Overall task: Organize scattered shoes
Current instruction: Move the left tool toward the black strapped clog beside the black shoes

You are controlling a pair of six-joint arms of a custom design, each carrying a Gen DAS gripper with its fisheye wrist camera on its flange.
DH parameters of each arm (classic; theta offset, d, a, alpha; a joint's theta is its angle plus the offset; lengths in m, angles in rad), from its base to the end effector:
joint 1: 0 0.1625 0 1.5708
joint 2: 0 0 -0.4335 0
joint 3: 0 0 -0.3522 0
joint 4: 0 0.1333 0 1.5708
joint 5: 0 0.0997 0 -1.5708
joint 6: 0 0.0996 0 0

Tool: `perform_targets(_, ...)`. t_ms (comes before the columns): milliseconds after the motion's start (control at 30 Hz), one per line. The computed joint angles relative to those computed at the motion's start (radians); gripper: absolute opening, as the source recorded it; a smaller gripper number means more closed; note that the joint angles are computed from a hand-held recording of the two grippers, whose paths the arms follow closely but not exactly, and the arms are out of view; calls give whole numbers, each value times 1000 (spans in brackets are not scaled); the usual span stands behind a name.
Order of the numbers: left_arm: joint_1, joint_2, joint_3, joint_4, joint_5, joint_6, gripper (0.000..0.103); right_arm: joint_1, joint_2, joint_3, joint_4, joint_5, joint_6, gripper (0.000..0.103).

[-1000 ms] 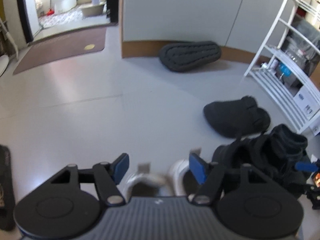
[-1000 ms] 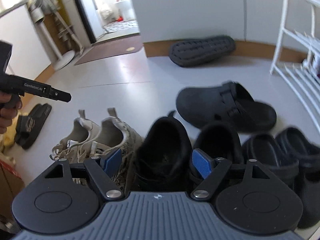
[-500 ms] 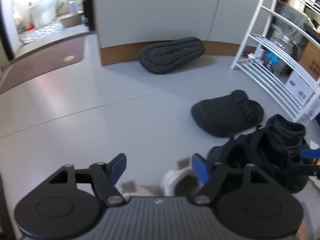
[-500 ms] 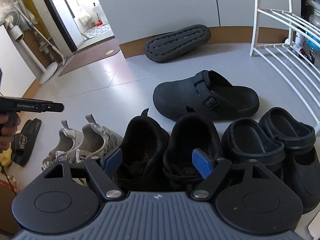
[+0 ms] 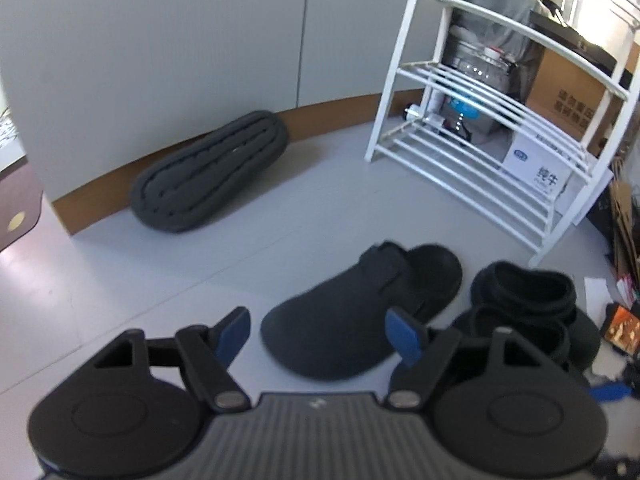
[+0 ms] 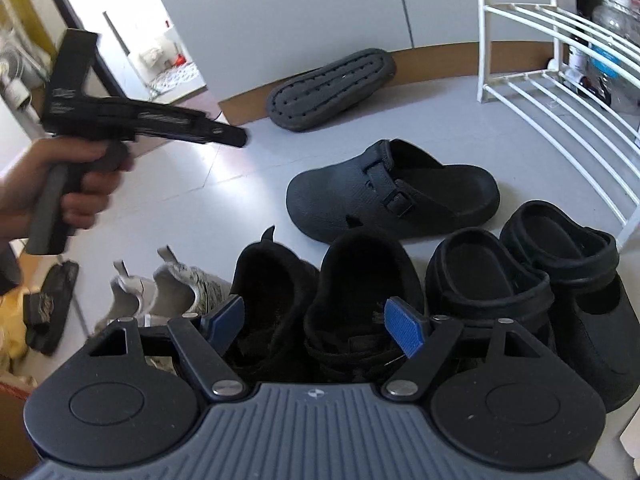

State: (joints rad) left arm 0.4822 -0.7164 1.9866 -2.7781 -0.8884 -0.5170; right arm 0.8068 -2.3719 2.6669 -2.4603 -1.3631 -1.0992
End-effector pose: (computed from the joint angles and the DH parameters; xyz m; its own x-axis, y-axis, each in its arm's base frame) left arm -0.3750 -0.4176 0.0274 -0.7194 0.3849 -0.5782 0.6081 0.7513 -0.2565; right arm -0.0016 -0.2240 0.3369 -0.8679 -0.2632 0.4213 -0.4402 0.8005 -0.4066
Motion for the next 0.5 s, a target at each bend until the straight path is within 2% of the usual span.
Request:
perform_targets(200,13,78,-92,48,1,-50,77,-48,-24,-9,22,38,-27,81)
perform_targets(333,26,143,-186,128,6,-149,77,-60,-17,-6,2,25,-24,82)
perform_targets(500,38,210,-265,172,7,-170,77,-56,0,-6,-22,12,-11,82)
